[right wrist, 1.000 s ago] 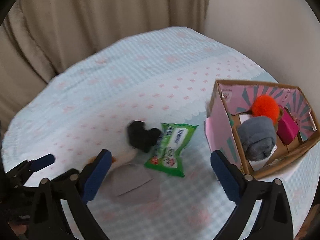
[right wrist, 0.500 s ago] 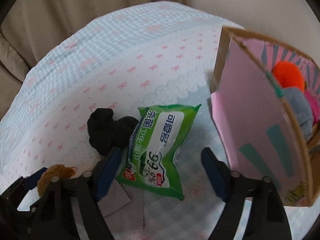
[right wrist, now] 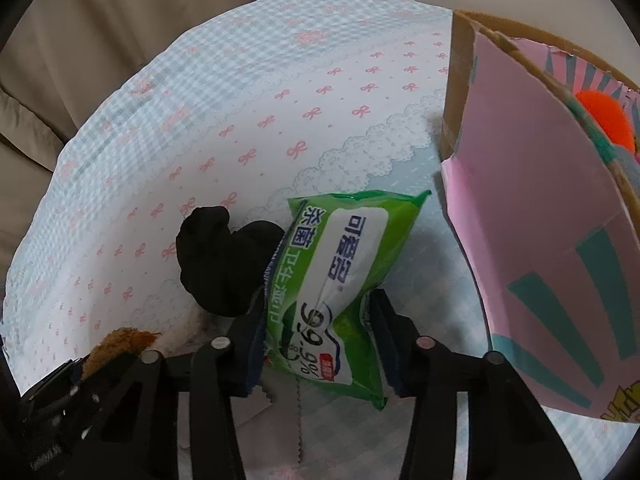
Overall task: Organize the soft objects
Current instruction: 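Close the left tool on the brown plush while the right tool grasps the green wipes packet, then carry the plush and wipes packet over the box and release them inside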
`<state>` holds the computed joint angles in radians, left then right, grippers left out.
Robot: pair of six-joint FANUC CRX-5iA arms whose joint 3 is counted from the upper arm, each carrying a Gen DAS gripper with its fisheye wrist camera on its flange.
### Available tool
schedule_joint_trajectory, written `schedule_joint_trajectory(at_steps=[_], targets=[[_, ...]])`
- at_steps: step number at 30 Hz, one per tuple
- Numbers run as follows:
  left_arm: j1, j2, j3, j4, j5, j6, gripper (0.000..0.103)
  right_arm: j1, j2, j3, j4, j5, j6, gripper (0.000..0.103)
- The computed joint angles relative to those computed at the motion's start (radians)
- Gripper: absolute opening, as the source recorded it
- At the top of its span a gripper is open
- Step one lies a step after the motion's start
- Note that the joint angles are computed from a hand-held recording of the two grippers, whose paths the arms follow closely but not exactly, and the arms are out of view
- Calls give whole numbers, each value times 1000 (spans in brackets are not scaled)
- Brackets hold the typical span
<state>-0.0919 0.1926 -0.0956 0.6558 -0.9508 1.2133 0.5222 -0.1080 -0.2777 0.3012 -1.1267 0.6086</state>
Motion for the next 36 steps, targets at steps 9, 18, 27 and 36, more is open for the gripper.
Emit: schedule_joint_trajectory(at_steps=[9, 18, 27, 36], targets=[[9, -33, 3, -25, 11, 42, 29, 26, -28, 15, 15, -25, 12, 41], [20, -105, 69, -86, -27, 126, 29, 72, -63, 87, 35, -86, 39, 41], [7, -153, 261, -202, -156, 305, 29, 133, -115, 238, 48, -231, 67, 41], [-101, -135, 534, -329, -267, 502, 29, 136, -173, 397, 117, -378, 111, 41]])
